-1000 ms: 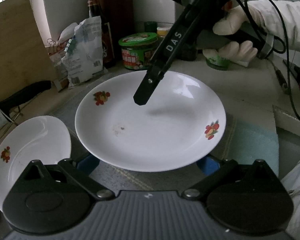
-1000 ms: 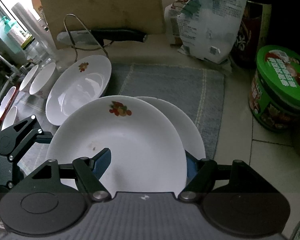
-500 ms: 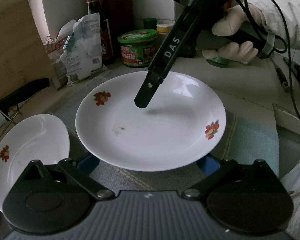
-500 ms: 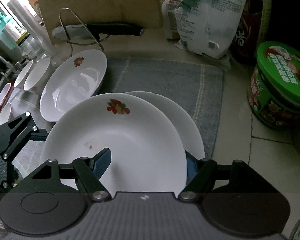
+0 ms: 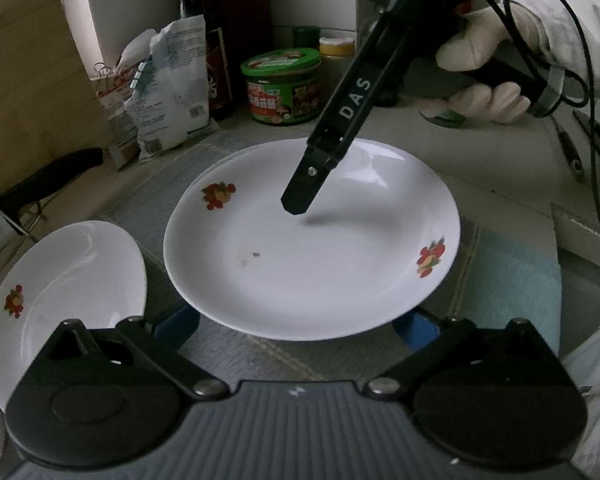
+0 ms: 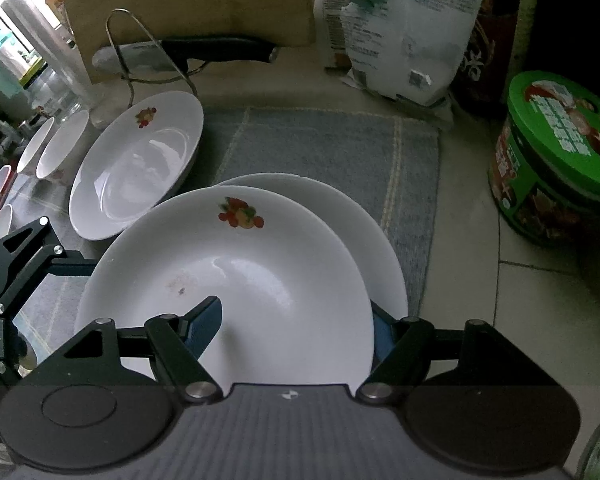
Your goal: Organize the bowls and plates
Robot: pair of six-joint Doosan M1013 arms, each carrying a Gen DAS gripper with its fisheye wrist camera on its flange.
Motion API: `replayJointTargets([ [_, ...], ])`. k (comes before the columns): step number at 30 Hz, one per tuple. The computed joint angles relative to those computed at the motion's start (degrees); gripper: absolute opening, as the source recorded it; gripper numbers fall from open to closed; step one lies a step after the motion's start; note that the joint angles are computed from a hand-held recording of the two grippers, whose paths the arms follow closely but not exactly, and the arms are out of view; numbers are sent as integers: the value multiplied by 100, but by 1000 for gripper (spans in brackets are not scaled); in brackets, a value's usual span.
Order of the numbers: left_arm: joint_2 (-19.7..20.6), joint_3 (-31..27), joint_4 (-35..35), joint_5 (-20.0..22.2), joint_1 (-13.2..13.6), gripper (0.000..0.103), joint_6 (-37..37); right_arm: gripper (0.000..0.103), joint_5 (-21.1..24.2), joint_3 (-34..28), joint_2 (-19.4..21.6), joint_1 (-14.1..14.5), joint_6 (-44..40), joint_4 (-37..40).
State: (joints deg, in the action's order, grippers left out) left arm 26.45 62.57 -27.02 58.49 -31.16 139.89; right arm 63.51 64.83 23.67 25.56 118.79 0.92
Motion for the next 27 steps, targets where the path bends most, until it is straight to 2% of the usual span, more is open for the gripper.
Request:
replayJointTargets([
  [18,64,-125,251,97,9,102,-83,81,1,82,-88,-2,343,54],
  [27,52,-102,214,-5,6,102,-30,83,97,28,-84,10,419,-10],
])
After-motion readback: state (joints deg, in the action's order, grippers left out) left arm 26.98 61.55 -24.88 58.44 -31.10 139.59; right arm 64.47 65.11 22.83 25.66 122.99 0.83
